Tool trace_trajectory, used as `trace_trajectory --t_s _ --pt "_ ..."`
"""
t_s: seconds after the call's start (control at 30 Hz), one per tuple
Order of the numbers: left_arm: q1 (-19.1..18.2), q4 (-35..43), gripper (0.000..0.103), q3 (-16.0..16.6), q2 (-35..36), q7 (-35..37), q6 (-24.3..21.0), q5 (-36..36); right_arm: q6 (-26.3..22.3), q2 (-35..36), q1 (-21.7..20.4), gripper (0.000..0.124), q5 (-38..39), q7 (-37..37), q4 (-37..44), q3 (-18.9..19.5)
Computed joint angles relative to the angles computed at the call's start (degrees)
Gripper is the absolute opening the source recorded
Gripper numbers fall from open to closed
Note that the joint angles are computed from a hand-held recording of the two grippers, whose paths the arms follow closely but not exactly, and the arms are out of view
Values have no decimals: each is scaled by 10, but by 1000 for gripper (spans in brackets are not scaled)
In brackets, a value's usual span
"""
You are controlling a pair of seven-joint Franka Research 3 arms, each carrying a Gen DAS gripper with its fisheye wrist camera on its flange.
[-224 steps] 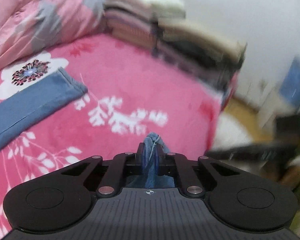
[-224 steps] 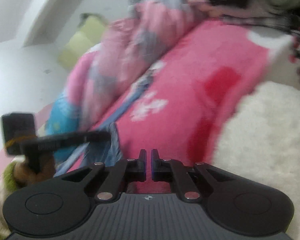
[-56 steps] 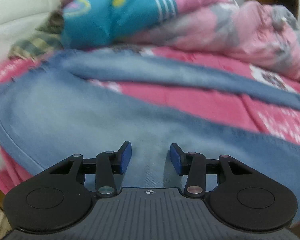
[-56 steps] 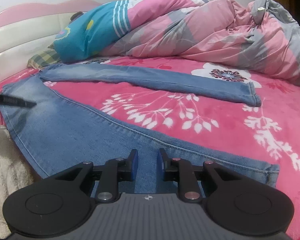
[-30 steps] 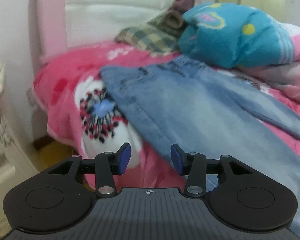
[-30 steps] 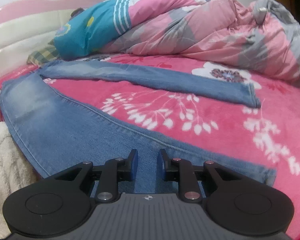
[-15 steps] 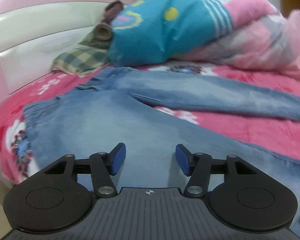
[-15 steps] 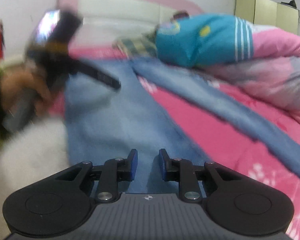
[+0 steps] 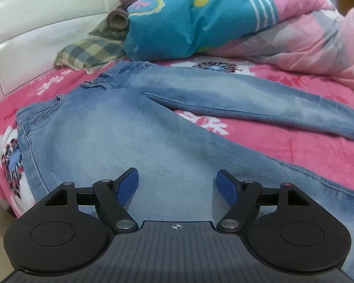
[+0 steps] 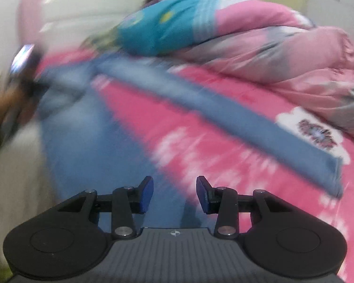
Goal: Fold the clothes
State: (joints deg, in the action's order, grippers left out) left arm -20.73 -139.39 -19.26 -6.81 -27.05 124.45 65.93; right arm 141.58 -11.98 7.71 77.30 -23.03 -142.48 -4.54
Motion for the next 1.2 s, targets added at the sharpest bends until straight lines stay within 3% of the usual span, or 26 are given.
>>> trace_trajectory --t_s 0.13,0.2,0.33,0.43,0.57,0.7,0.83,0.97,1.03,1.1,1.2 --pt "0 5 73 -2 -7 -9 0 19 -21 139 11 42 17 106 173 24" --pt "1 10 73 -3 -7 -20 5 40 -6 209 17 41 4 147 257 50" --pt "12 30 73 8 11 -49 61 98 77 306 27 36 -33 182 346 87" --pt "22 58 73 19 35 -88 115 172 129 332 20 36 -85 228 349 86" --pt "31 123 73 38 91 -105 182 254 146 310 -37 35 -78 245 317 86" --pt "33 203 73 59 167 -71 244 269 191 301 -48 36 -162 352 309 68" --pt "15 251 72 76 225 -2 246 225 126 310 -68 35 -157 343 350 110" --pt "-5 246 73 92 225 -3 239 235 82 363 -36 35 -202 351 417 131" --pt "-4 241 73 96 224 -26 251 253 106 406 5 32 -282 428 456 112" --pt "-2 239 73 98 223 -41 258 265 135 450 12 31 -306 461 503 116" --pt "1 238 74 98 222 -58 266 280 167 487 36 29 -356 587 561 85"
